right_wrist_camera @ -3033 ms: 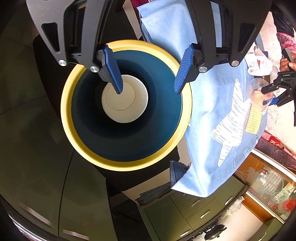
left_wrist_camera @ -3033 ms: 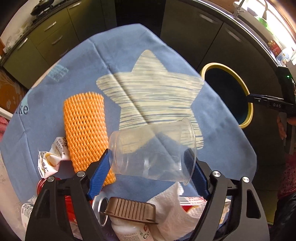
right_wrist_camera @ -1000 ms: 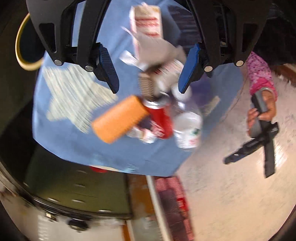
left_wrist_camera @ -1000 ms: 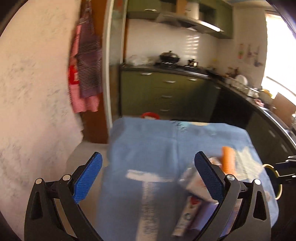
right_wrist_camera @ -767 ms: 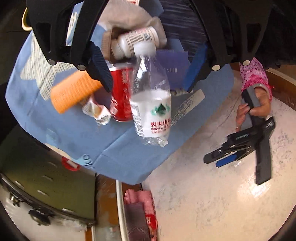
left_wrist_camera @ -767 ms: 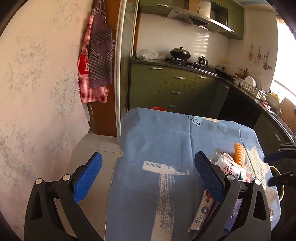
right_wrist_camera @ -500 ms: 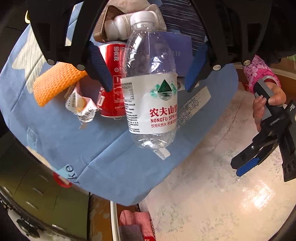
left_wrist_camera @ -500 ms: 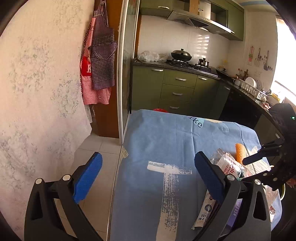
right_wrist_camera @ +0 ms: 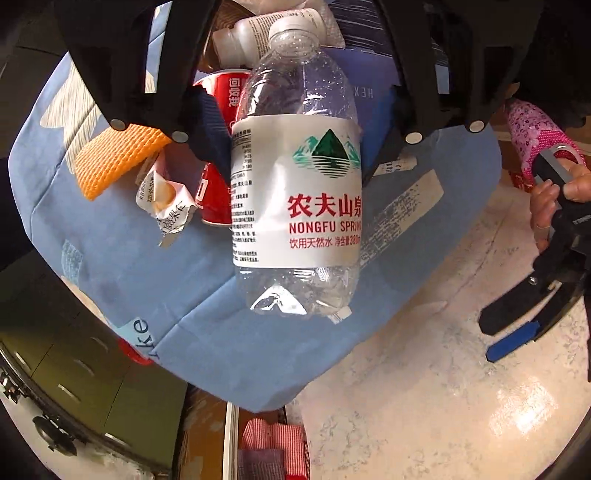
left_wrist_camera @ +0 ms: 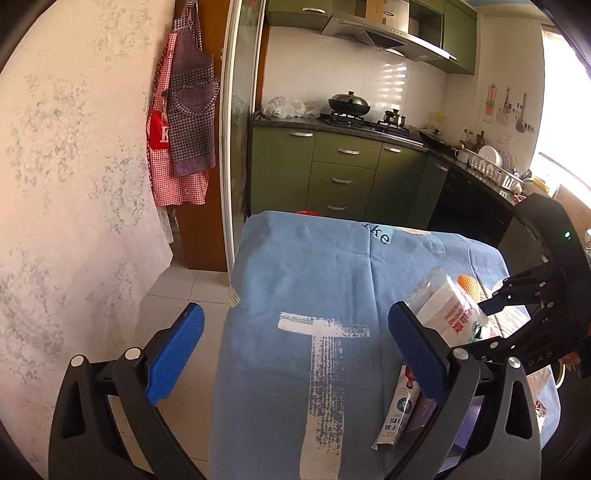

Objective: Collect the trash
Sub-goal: 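Grasp the Nongfu Spring water bottle with the right gripper and lift, then carry the water bottle over the bin and open the right gripper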

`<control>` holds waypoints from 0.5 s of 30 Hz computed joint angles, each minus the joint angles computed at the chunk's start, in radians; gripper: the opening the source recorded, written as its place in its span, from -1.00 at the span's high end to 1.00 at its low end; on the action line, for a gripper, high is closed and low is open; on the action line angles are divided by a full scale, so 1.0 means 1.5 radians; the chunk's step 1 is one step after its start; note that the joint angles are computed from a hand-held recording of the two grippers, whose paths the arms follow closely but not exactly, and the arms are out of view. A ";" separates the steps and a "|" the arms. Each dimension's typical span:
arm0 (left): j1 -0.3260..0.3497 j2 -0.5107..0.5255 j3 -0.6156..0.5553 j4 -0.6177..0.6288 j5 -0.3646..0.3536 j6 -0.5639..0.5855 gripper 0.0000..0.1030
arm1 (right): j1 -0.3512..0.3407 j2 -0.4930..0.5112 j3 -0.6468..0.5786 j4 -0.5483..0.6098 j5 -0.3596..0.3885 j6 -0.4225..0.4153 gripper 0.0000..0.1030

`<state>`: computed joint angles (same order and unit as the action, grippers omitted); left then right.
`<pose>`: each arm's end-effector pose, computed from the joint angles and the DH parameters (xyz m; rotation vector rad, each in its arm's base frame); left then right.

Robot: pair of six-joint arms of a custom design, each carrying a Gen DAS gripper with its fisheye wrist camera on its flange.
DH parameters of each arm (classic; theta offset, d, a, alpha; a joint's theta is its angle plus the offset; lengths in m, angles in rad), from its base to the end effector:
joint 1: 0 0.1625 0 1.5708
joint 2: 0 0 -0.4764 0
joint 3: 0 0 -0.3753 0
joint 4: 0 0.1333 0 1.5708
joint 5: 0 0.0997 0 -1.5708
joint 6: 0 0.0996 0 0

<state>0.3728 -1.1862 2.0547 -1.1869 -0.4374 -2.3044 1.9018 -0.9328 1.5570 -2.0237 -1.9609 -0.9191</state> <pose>-0.3026 -0.3583 0.2097 -0.2305 1.8823 -1.3019 0.3083 -0.6034 0.2181 1.6720 -2.2363 -0.3893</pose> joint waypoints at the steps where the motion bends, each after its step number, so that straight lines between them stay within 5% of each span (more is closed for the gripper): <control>1: 0.000 0.002 -0.002 0.002 0.000 -0.002 -0.91 | -0.001 -0.003 -0.002 0.002 0.007 0.000 -0.20; 15: -0.003 0.030 -0.029 -0.010 0.011 0.038 -0.91 | -0.038 -0.080 -0.025 0.014 0.130 -0.003 -0.19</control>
<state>0.3691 -1.1416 2.0107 -1.2012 -0.4214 -2.2473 1.8446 -1.0535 1.5195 -2.0033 -1.7663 -0.9230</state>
